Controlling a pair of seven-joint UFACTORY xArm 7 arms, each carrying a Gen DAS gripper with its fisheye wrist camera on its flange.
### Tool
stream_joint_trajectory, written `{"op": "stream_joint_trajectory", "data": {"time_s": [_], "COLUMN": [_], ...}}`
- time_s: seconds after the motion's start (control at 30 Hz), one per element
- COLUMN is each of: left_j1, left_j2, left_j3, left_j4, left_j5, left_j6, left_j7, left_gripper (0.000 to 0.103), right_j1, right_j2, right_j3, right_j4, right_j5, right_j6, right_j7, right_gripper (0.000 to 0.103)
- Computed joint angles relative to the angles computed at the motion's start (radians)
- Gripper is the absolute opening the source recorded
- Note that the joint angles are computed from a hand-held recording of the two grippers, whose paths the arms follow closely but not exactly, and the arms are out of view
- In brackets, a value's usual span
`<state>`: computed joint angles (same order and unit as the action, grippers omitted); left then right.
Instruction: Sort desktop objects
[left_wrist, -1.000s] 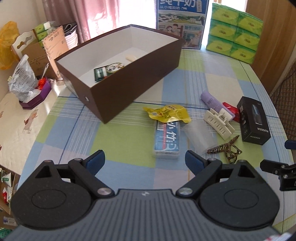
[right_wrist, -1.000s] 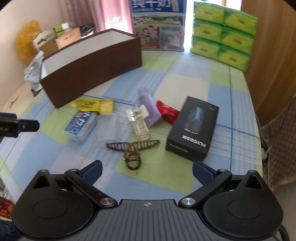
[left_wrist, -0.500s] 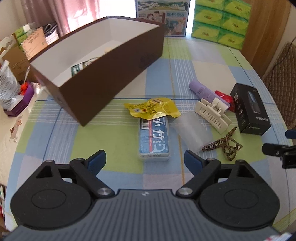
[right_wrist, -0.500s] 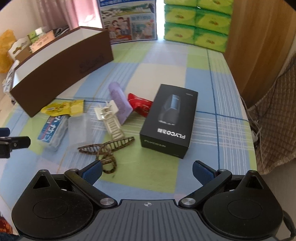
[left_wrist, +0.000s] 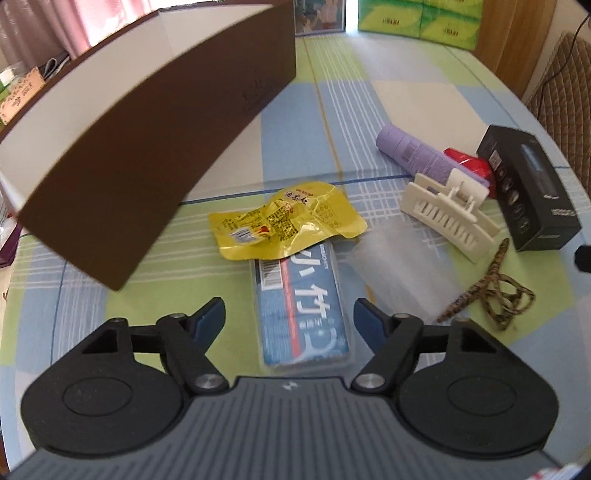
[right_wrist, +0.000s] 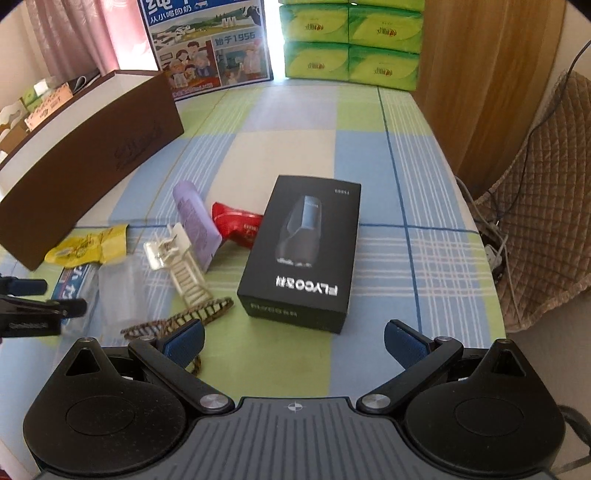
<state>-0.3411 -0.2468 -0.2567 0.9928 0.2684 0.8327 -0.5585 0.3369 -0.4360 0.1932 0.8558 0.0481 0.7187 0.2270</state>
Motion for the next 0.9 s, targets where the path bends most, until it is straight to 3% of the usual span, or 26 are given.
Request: {"op": "stream_joint_trajectory", "data": {"time_s": [0.23,0.47,0.53,0.57,0.67,0.9], "left_j1": [-0.003,0.004,0.007,0.009,0.012,0.019], "left_j2": [0.032,-0.002,-0.023,-0.038,-0.092,-0.182], "left_j3": [0.02,0.027,0.03,0.031,0.036,0.037], "left_j4": [-0.019,-0.057,-0.071,-0.082,-0.125,-0.179], "left_j5": [-0.029,-0.051,-0.064,-0.071,-0.095,-0.15], "left_j6": [-0.059,-0.084,-0.073,-0.069,-0.055,0.003], "left_j7": [0.027,0.043,0.048,0.051,0.069,0.107], "left_gripper": [0.058,0.057,0.056,0.056,0.056,0.056], "right_j1": [-0.029,-0.039,-0.033,-0.033,-0.021,-0.029], "right_j2": [0.104,0.227,0.242,0.244,0.229,0.153], "right_j3": [0.03,0.039,0.03,0.026,-0.006,-0.042], "right_j4": [0.057,0.121,0.12,0.117,0.095,0.069], "right_j5": [-0.074,-0.186,-0.203,-0.215,-0.154,-0.078], "right_j6": [-0.063,-0.087,-0.098,-0.098,-0.102,0.02], "right_j7": [0.066,0.127,0.119,0.116,0.056,-0.07], "right_gripper": [0.101,0.1,0.097,0.085,0.078,0.078]}}
